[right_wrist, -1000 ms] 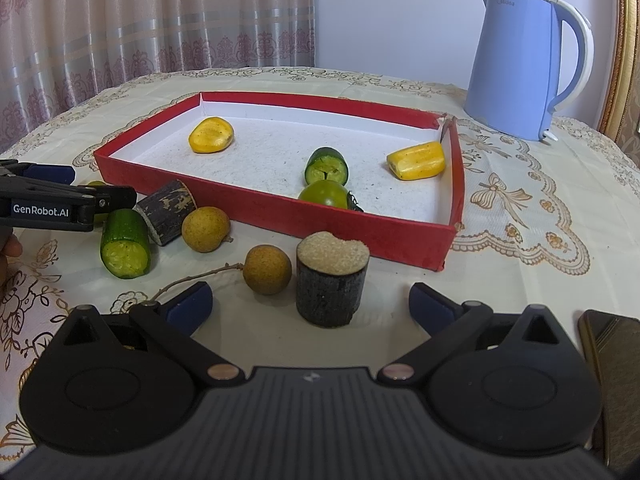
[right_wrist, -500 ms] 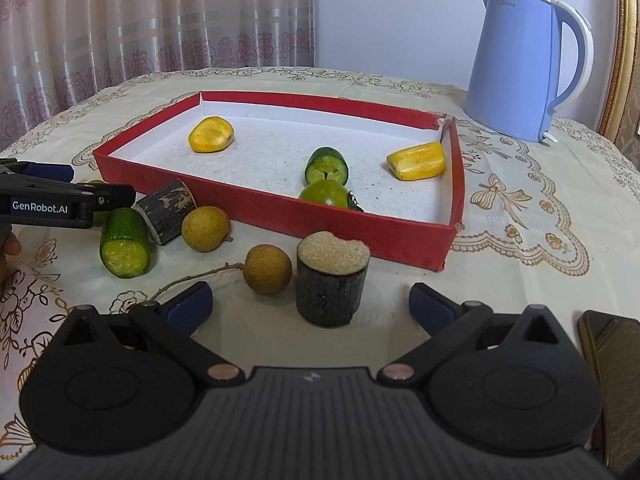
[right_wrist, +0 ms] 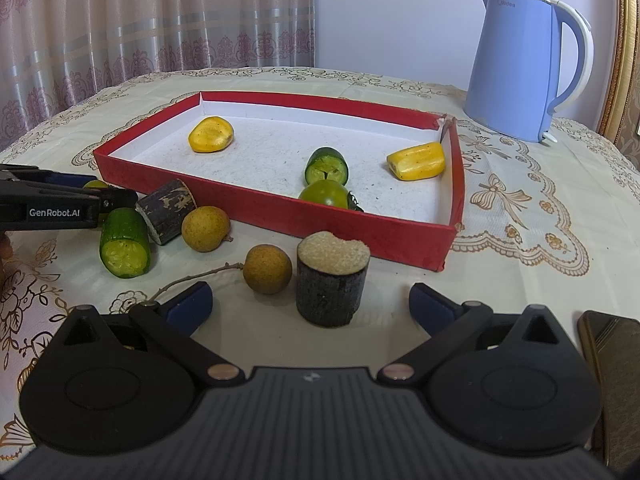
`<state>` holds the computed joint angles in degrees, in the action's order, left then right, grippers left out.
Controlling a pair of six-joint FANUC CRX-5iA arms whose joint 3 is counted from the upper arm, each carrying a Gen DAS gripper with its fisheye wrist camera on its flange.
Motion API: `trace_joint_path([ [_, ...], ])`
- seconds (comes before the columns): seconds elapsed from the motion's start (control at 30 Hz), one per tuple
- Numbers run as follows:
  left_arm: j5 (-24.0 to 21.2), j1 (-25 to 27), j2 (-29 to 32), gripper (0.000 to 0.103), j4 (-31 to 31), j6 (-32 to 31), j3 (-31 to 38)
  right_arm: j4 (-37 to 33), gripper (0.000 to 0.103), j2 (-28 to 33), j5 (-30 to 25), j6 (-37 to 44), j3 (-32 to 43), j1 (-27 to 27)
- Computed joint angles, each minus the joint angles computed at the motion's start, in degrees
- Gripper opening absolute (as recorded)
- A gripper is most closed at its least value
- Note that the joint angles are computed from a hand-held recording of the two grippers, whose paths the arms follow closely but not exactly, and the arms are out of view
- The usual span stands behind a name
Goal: Organize fruits
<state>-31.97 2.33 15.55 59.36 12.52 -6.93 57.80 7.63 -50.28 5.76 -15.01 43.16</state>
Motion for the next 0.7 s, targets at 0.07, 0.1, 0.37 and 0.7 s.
trace_joint_path([
  [0.07, 1.6, -0.8, -0.9, 0.034, 4.7, -5.2, -2.3, 0.0, 0.103, 0.0, 0.0, 0.0, 0.0, 0.0],
  [0.1, 2.2, -1.2, -1.2, 0.033, 5.8, -6.9, -3.0, 0.0, 0.103, 0.0, 0.0, 0.0, 0.0, 0.0],
  [0.37, 6.2, -2.7, -3.1, 0.032, 10.9, -10.4, -5.7, 5.5, 0.103, -1.2, -1.9, -8.1, -2.7, 0.1],
  [0.7, 5.1, -3.8, -0.2, 0.032, 8.4, -6.2, 1.1, 1.0, 0.103, -0.4, -3.4, -4.8, -0.6, 0.4],
])
